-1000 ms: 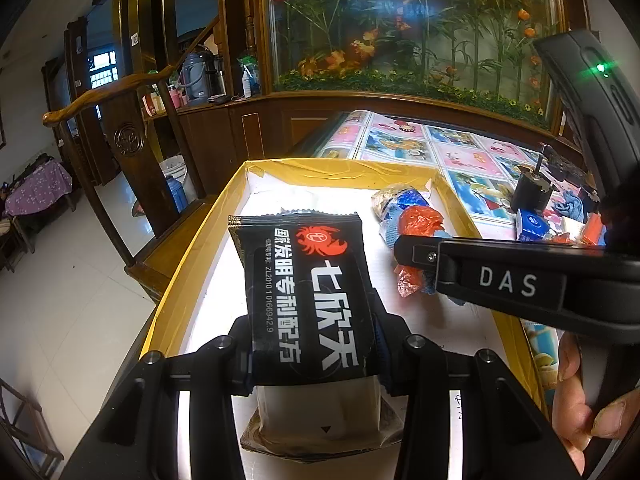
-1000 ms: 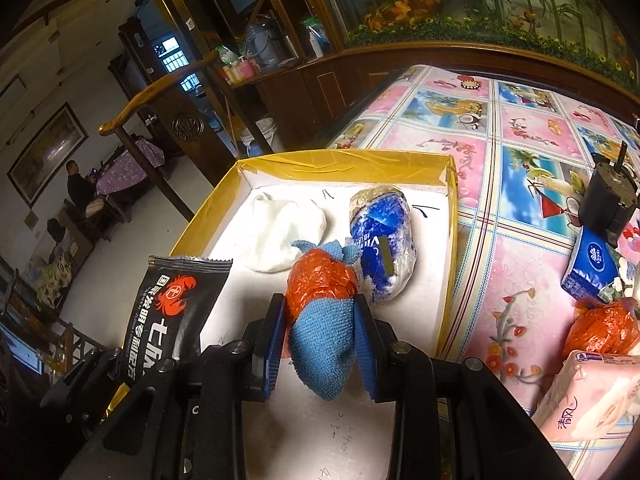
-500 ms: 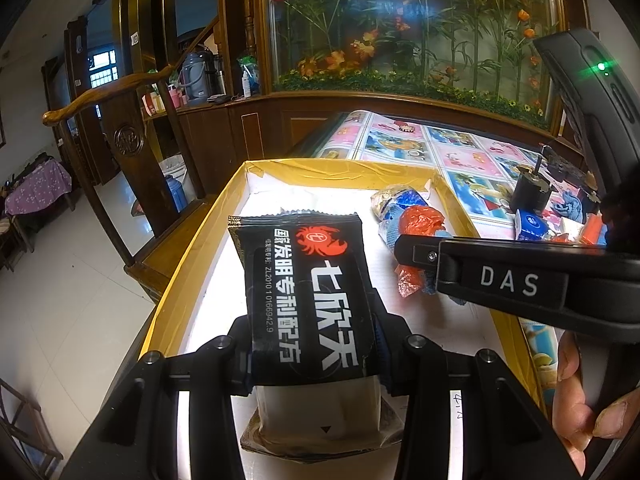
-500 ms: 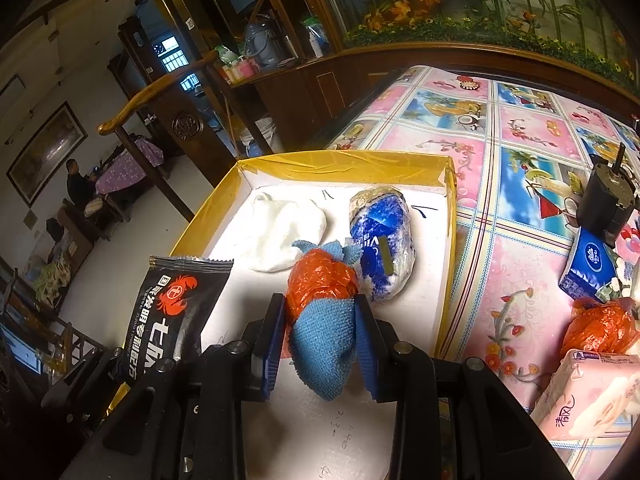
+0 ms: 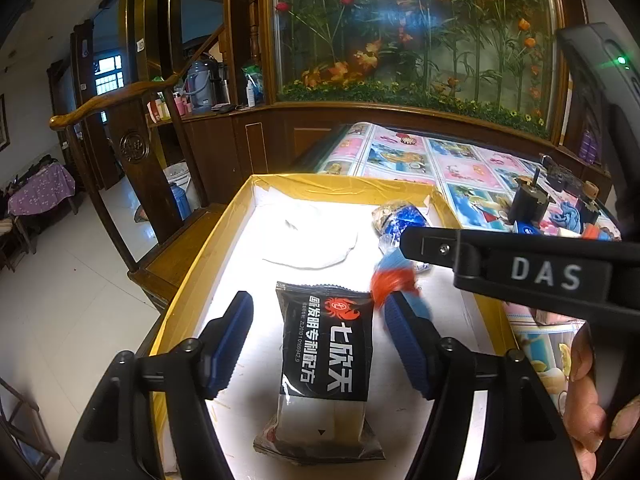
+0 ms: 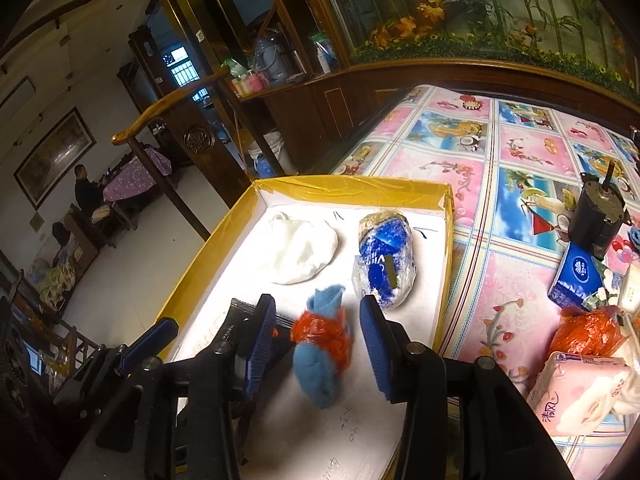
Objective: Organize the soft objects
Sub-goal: 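Lower the snack bag into the box with the left tool while the right tool holds the sock, then raise both open tools out of the box toward the table items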
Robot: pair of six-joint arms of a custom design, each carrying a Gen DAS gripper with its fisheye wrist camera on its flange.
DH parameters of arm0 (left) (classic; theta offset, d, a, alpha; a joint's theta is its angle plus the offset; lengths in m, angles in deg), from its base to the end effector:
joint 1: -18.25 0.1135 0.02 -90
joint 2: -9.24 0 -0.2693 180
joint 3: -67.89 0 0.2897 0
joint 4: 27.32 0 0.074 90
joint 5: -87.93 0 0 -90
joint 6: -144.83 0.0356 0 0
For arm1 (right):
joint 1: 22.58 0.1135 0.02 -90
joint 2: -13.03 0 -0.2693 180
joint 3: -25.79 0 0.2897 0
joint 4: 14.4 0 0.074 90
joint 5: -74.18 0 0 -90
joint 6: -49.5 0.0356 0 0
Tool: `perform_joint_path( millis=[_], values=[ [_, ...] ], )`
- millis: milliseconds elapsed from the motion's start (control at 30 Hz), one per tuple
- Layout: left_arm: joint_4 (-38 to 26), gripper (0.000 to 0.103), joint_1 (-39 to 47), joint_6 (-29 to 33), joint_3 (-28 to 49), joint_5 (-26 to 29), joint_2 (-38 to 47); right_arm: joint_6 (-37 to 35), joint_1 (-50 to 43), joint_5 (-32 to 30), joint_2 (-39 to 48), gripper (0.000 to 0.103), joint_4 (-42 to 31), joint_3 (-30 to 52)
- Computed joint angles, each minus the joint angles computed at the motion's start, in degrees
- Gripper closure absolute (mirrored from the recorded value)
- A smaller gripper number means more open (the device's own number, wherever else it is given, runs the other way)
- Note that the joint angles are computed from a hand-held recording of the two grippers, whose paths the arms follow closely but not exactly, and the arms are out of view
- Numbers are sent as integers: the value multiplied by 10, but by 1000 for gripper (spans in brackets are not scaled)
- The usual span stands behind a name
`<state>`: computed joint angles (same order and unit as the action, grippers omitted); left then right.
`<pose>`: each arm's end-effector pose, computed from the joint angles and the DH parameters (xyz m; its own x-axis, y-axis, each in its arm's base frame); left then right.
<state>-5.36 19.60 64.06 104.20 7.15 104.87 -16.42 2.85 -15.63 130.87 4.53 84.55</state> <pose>0.2810 0.0009 0.0661 -0.5821 0.1447 -0.8001 0.2000 0.9793 0.0315 0.3418 0.1624 0.0324 -0.7059 0.1161 -0.6987 -0.1524 0.9385 0.3099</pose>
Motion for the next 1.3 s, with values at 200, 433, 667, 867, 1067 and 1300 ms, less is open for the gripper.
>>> perform_joint_path(
  millis=[200, 433, 667, 867, 1067, 1300],
  values=[
    [16, 32, -2, -5, -16, -20, -21, -1, -1, 8, -31, 52, 25, -35],
    [36, 26, -16, -2, -38, -51, -49, 7, -13, 1, -70, 51, 58, -86],
    [39, 22, -34, -2, -55, -80, -74, 12, -26, -9, -108, 46, 91, -140],
    [30, 20, -52, -2, -64, -101, -93, 18, -43, -22, -133, 46, 118, -180],
    [21, 20, -76, -3, -72, -118, -110, 25, -69, -41, -152, 46, 149, -222],
    [-26, 20, -88, -13, -65, -85, -126, 19, -124, -71, -181, 45, 187, -277]
  ],
)
